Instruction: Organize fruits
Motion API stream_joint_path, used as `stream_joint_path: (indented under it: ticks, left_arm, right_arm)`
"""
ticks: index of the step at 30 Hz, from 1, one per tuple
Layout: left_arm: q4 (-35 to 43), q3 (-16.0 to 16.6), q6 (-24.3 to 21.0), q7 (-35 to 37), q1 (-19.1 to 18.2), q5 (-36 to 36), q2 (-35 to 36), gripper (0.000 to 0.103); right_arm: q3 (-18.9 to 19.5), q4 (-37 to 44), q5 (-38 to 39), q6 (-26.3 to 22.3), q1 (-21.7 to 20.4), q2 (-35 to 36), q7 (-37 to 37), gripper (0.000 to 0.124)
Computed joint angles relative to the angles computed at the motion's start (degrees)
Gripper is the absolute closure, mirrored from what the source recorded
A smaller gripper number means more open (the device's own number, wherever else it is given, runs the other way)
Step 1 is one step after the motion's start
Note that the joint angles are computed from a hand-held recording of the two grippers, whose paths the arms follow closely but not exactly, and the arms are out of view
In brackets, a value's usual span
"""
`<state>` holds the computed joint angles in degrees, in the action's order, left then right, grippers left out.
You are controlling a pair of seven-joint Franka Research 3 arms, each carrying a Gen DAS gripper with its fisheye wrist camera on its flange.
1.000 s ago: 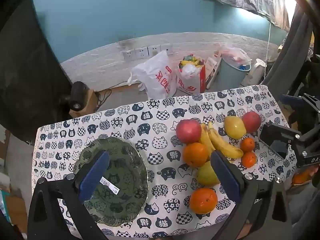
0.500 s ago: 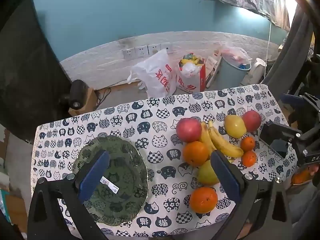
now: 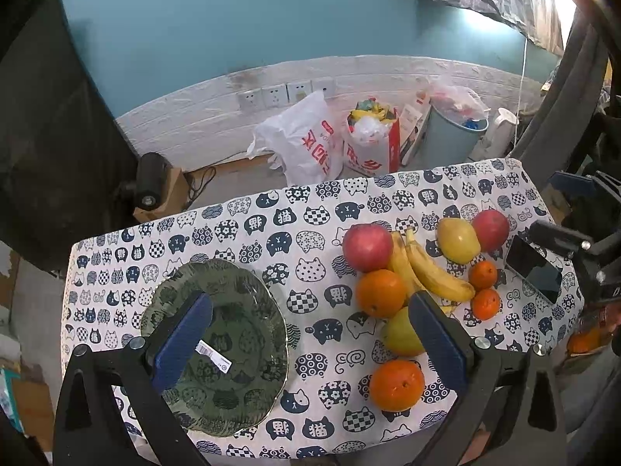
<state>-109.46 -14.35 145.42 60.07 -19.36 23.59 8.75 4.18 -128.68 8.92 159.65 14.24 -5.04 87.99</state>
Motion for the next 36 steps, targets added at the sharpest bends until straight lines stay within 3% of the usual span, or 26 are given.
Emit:
stream_joint_path:
  ticks: [4,9,15,36]
  left_arm:
    - [0.22,0.19,-0.47,-0.87,-0.2,0.91,0.21,0.001]
    - [-0.53,-0.44,-0.11,1.81,0.58,-3.55,-0.23,0.001]
    - [0.35,-0.47,-0.8,2.16,0.4,-4.19,0.45,0.001]
    - [1.73,-0.14,-2.07,1.68,-0.34,-2.56,1.72,0.001]
  right_arm:
    - [-0.15,-0.39,-0.55,0.67,-0.55,-0.45,1.1,0.024]
    - [-0.77,-0.65,2.86,-0.43,-0.28,-1.3,-0.26,0.024]
    - [-0.31,-0.52,0.79,-0.66,-0.82,-0.98,1.32,0.024]
    - [-0.21,-0.9,0.41,-0.66,-0.65,-1.02,0.53,0.024]
